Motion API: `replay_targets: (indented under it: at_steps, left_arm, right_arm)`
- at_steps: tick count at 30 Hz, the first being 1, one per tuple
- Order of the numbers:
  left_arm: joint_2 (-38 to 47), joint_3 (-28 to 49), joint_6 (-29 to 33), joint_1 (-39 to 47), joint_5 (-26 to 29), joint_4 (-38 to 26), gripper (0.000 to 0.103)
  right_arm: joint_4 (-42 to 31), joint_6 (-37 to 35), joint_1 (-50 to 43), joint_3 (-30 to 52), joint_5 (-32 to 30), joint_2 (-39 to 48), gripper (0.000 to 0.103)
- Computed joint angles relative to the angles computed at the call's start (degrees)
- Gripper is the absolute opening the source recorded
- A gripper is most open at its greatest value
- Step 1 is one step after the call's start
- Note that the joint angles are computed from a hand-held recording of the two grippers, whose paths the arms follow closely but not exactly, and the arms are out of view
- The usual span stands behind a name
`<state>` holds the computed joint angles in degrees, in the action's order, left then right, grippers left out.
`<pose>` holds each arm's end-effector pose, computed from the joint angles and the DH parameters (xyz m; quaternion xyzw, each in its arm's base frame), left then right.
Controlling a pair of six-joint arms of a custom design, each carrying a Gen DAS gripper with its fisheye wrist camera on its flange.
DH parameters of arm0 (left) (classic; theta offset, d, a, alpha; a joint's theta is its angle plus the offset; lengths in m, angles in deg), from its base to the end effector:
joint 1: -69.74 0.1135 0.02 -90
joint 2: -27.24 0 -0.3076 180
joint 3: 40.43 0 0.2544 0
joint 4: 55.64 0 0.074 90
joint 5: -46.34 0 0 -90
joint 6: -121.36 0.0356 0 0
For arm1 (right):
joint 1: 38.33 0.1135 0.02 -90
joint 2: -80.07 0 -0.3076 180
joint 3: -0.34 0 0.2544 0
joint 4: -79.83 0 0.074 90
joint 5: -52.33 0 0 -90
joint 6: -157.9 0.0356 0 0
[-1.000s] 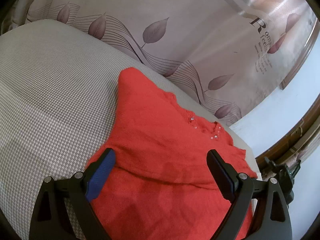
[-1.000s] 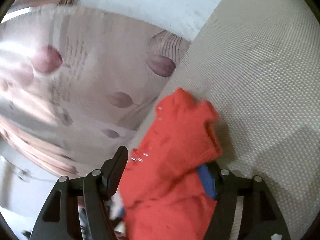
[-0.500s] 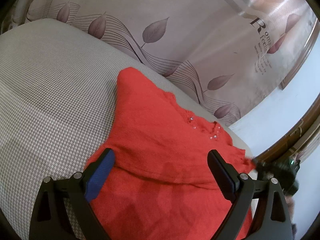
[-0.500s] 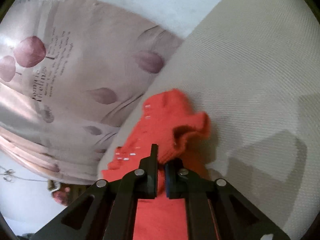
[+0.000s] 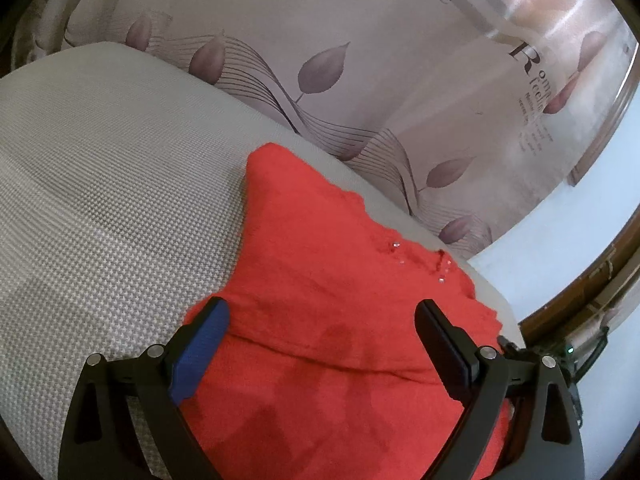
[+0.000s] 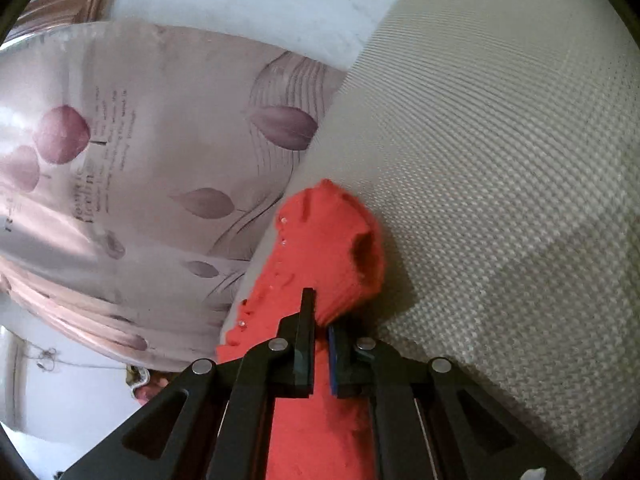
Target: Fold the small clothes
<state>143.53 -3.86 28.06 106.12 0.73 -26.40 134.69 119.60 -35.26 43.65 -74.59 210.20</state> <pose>0.2281 0.1371 0.0623 -0.1756 0.8630 -0.2517 0.4013 0.3177 0.0385 0.0404 0.2015 0.8191 0.4575 0.2812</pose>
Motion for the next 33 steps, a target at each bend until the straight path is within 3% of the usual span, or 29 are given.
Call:
replay_targets:
  at_steps: [3, 6, 10, 13, 15, 18, 21, 24, 26, 28, 32, 33]
  left_arm:
    - [-0.07, -0.35, -0.58, 0.15, -0.62, 0.9, 0.094]
    - [0.21, -2.3, -3.14, 1.05, -2.8, 6.05, 0.094]
    - [3.5, -0.69, -7.83, 4.67, -0.48, 8.06, 0.092]
    - [3.76, -1.08, -8.63, 5.52, -0.11, 9.54, 0.091]
    - [3.65, -1.57, -9.2, 7.06, 1.53, 11.34, 0.091]
    - [1.93, -2.5, -7.51, 9.85, 4.72, 11.64, 0.091]
    - [0.15, -2.81, -5.43, 10.67, 7.13, 9.52, 0.091]
    - [-3.98, -2.31, 1.74, 7.49, 3.76, 1.33, 0.091]
    - [-6.57, -4.37, 6.47, 4.59, -0.26, 0.77, 0.091]
    - [-9.07, -5.04, 12.4, -0.13, -7.79, -2.44, 0.091]
    - [-9.38, -2.44, 12.51, -3.69, -19.53, -7.8, 0.091]
    - [-9.19, -1.56, 11.29, -3.05, -22.78, -9.03, 0.09]
  right_arm:
    - [-5.12, -3.79, 1.4, 1.06, 0.78, -3.0, 0.01]
    - [-1.41, -1.37, 2.14, 0.56, -0.26, -2.54, 0.01]
    - [-9.82, -4.18, 3.1, 2.7, 1.7, -3.58, 0.009]
    - [-11.54, -4.63, 3.84, 2.75, 3.57, -5.26, 0.008]
    - [-10.29, -4.02, 4.44, 2.72, 2.73, -5.69, 0.008]
    - [-1.98, 0.03, 4.54, 2.28, -1.48, -3.52, 0.008]
    - [-14.65, -5.02, 5.75, 5.66, 1.7, -4.57, 0.009]
    - [-11.87, -1.28, 4.14, 5.45, -2.23, -1.49, 0.008]
    - [-11.81, -1.07, 3.17, 3.69, -2.2, -2.95, 0.012]
    - [-12.54, -2.5, 2.16, 1.01, -1.88, -5.49, 0.019]
    - [-14.6, -8.92, -0.73, -9.32, 1.04, -14.99, 0.054]
    - [-15.08, -10.89, -1.59, -12.24, 1.32, -17.52, 0.055]
